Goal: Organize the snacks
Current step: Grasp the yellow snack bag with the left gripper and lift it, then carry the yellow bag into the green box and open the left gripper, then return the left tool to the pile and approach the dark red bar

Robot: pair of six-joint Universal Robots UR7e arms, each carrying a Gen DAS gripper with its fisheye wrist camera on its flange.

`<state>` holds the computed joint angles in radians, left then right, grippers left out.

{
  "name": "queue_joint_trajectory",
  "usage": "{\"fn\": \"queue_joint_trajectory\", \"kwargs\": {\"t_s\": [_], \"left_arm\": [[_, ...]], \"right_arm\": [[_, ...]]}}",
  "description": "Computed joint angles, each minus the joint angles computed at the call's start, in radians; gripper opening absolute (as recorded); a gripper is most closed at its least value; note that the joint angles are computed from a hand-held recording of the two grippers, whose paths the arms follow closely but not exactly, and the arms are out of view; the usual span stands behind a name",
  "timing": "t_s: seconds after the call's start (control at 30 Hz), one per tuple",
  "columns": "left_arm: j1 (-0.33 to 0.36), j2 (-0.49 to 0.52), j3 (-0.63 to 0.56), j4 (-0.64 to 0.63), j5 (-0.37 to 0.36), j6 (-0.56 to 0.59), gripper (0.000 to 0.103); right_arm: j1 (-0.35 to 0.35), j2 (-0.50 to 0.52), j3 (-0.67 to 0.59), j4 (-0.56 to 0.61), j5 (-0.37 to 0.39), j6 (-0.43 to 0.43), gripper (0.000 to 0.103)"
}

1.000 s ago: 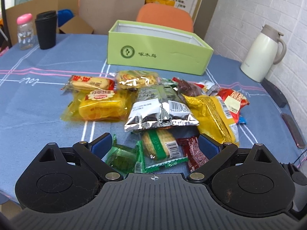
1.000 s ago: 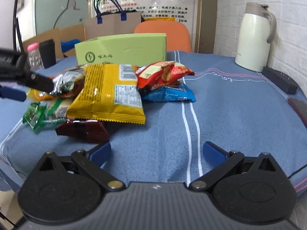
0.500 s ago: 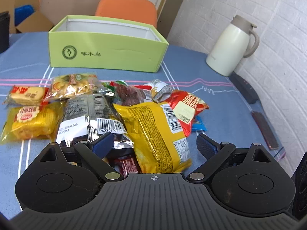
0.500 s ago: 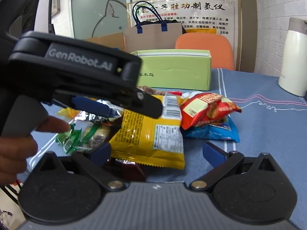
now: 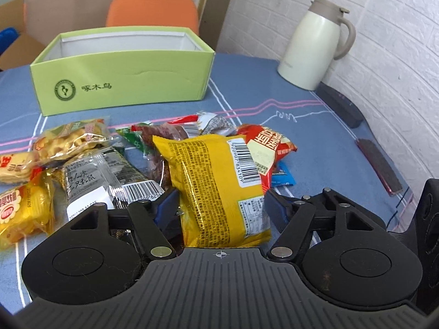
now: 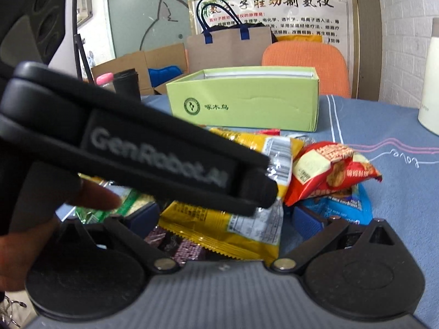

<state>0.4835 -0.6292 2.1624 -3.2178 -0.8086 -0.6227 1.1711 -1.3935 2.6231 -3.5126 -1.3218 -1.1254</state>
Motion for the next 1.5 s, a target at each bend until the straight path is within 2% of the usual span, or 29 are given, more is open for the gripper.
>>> {"fn": "queue_joint_trajectory", "kwargs": {"t_s": [0.1, 0.13, 0.17, 0.23, 0.33, 0.47, 0.57, 0.7, 0.87, 0.93, 1.0, 1.07, 1.1, 1.2, 1.33, 1.4, 1.5], "left_arm": [[0.005, -0.004, 0.002, -0.004, -0.01, 0.012, 0.036], [0.0, -0.003, 0.004, -0.004, -0.003, 0.024, 0.025], [-0.005, -0.007, 0.009, -0.007, 0.002, 0.029, 0.02], [-0.018, -0.021, 0.035, -0.073, -0.001, 0.036, 0.018], [-0.023, -0.055, 0.055, -0.121, -0.003, 0.048, 0.018], [0.009, -0.082, 0.015, -0.142, 0.03, 0.144, 0.018], [0.078, -0.095, -0.068, -0.145, 0.023, 0.239, 0.018], [0.194, -0.068, -0.267, -0.07, -0.023, 0.365, 0.018], [0.306, 0.019, -0.523, 0.112, -0.073, 0.412, 0.019], [0.338, 0.044, -0.587, 0.174, -0.081, 0.394, 0.02], [0.344, 0.055, -0.602, 0.16, -0.048, 0.415, 0.034], [0.33, 0.047, -0.551, 0.041, -0.013, 0.469, 0.052], [0.32, 0.034, -0.516, -0.014, -0.001, 0.491, 0.054], [0.287, -0.023, -0.401, -0.11, 0.03, 0.51, 0.056], [0.222, -0.112, -0.202, -0.199, 0.082, 0.471, 0.062], [0.179, -0.151, -0.098, -0.234, 0.121, 0.43, 0.063], [0.112, -0.204, 0.051, -0.232, 0.157, 0.304, 0.064]], "right_arm": [[0.033, 0.031, 0.006, -0.066, -0.017, -0.004, 0.101], [0.041, 0.026, 0.006, -0.059, -0.016, -0.011, 0.099], [0.048, 0.02, 0.011, -0.063, -0.013, -0.012, 0.099], [0.056, 0.007, 0.025, -0.087, 0.011, -0.029, 0.098], [0.095, 0.008, 0.023, -0.123, 0.013, -0.038, 0.098], [0.199, 0.078, -0.085, -0.113, -0.028, -0.016, 0.098], [0.277, 0.162, -0.242, -0.051, -0.061, 0.017, 0.098], [0.337, 0.248, -0.459, 0.087, -0.109, 0.065, 0.098], [0.361, 0.382, -0.735, 0.292, -0.187, 0.136, 0.097], [0.356, 0.424, -0.802, 0.315, -0.201, 0.161, 0.097], [0.337, 0.416, -0.793, 0.281, -0.177, 0.167, 0.097], [0.32, 0.393, -0.77, 0.259, -0.14, 0.17, 0.1], [0.309, 0.375, -0.741, 0.234, -0.122, 0.165, 0.103], [0.295, 0.328, -0.667, 0.182, -0.1, 0.139, 0.102], [0.257, 0.212, -0.479, 0.136, -0.042, 0.088, 0.102], [0.237, 0.156, -0.371, 0.098, -0.016, 0.049, 0.103], [0.194, 0.069, -0.21, 0.062, 0.006, 0.001, 0.102]]}}
